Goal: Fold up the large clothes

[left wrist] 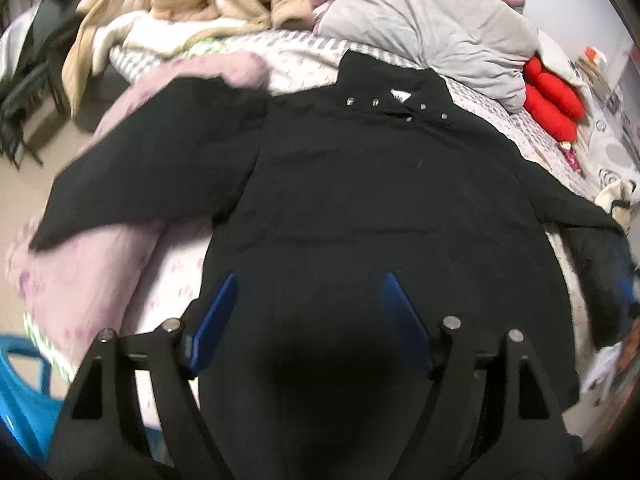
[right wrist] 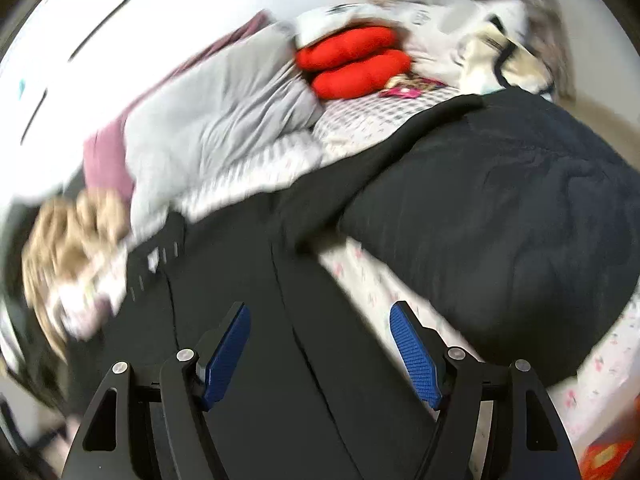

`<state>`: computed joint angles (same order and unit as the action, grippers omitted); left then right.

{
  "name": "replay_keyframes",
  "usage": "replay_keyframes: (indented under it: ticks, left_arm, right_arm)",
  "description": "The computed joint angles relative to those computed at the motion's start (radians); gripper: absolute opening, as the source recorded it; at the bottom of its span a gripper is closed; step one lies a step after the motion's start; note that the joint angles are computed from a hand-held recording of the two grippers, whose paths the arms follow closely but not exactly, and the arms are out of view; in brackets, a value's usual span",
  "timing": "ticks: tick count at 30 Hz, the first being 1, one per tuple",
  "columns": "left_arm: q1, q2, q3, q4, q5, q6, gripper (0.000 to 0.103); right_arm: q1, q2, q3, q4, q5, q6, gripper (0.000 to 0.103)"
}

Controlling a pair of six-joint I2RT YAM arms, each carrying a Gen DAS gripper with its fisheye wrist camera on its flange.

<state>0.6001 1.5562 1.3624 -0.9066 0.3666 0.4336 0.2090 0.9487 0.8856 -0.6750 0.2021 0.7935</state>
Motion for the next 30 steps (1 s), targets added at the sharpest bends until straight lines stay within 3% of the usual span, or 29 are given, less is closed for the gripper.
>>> replay_keyframes:
  ticks: [3, 9, 14, 19, 20, 22, 23, 24, 28, 30]
  left_arm:
    - [-0.065, 0.02, -0.079, 0.124, -0.069, -0.026, 0.08]
    - [-0.114, 0.16, -0.013, 0.123, -0.115, -0.075, 0.08]
    - [-0.115, 0.229, 0.044, 0.113, -0.085, -0.144, 0.08]
    - [-0.122, 0.298, 0.109, 0.041, -0.058, -0.146, 0.08]
    - [-0.12, 0.301, 0.111, 0.038, -0.055, -0.144, 0.08]
    - [-0.119, 0.311, 0.123, 0.026, -0.05, -0.14, 0.08]
    - [-0.117, 0.316, 0.131, 0.02, -0.047, -0.139, 0.08]
    - [-0.114, 0.321, 0.137, 0.019, -0.043, -0.138, 0.08]
    - [-0.105, 0.338, 0.159, 0.024, -0.056, -0.145, 0.08]
    - [-0.098, 0.353, 0.179, 0.019, -0.057, -0.162, 0.08]
  right_arm:
    - [-0.179, 0.113, 0.077, 0.061, -0.102, -0.066, 0.073]
    - [-0.386, 0.317, 0.128, 0.212, -0.197, -0.036, 0.073]
    - [-0.439, 0.417, 0.131, 0.314, -0.188, -0.037, 0.073]
    - [-0.455, 0.507, 0.182, 0.37, -0.155, -0.022, 0.072]
    - [-0.452, 0.531, 0.196, 0.371, -0.133, -0.021, 0.065]
    - [-0.445, 0.569, 0.219, 0.374, -0.109, -0.033, 0.043]
    - [-0.447, 0.584, 0.222, 0.386, -0.125, -0.037, 0.019]
    - [-0.452, 0.591, 0.22, 0.402, -0.148, -0.038, 0.007]
    - [-0.401, 0.54, 0.213, 0.443, -0.041, -0.071, 0.005]
    - [-0.348, 0.521, 0.261, 0.4, 0.052, -0.107, 0.004]
